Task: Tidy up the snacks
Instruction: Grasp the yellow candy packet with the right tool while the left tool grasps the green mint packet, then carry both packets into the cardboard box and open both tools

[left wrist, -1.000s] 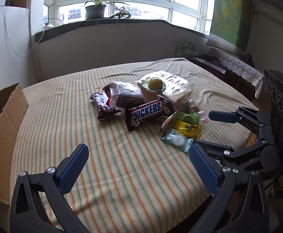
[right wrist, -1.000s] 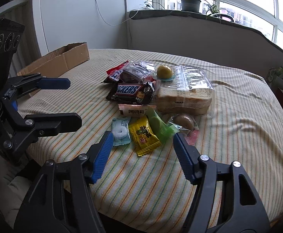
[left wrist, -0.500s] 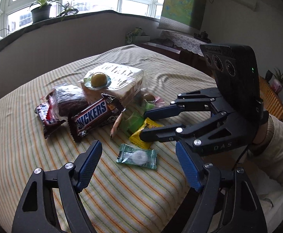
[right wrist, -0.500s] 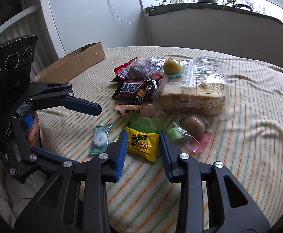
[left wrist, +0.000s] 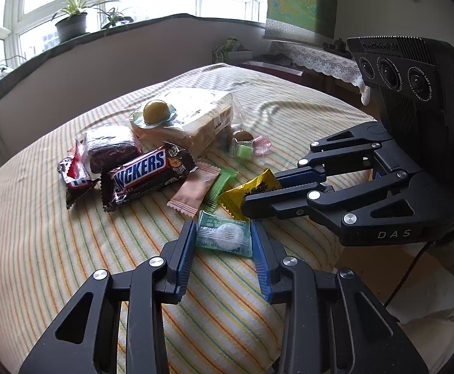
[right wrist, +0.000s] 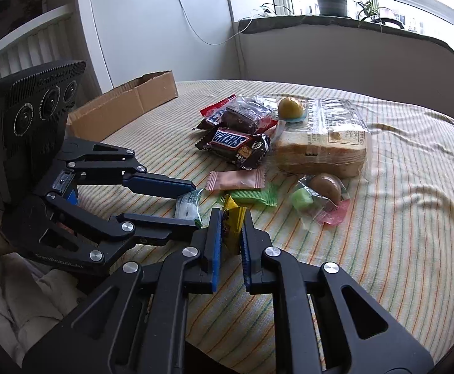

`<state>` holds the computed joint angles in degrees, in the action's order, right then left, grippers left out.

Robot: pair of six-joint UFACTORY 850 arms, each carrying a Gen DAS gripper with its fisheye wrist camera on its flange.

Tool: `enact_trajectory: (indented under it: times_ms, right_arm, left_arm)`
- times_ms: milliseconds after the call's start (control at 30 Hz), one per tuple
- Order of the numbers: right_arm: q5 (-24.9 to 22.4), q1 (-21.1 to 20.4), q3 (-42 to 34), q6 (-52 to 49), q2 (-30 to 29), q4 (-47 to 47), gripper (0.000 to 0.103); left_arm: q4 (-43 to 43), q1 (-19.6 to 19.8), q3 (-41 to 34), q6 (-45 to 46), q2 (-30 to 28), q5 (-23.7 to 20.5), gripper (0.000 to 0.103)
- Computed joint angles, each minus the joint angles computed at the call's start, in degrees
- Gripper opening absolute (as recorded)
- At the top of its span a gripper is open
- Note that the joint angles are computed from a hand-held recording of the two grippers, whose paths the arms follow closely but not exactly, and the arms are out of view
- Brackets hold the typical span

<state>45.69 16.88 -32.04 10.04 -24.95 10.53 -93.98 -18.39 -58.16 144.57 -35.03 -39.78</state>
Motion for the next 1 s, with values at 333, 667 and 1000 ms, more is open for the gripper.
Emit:
enact_trajectory:
  times_ms: [333,667,1000]
  right_arm:
    - [-1.24,4.13,-0.92,-8.43,1.42,25.07,0.011]
    - [-1.83,6.78,-5.27,-17.49,1.77,40.65,0.011]
    - [2.77,11.21,-9.31,-33.4,9.14,53.87,0.011]
  left_arm:
    - [-11.51,1.44,2.61,0.33,2.03,1.67,0.034]
    - [-20.08,2.72,1.57,-0.83,2.59,3.25,0.034]
    - [-24.92,7.34,3.48,2.86,10.79,-3.95,0.034]
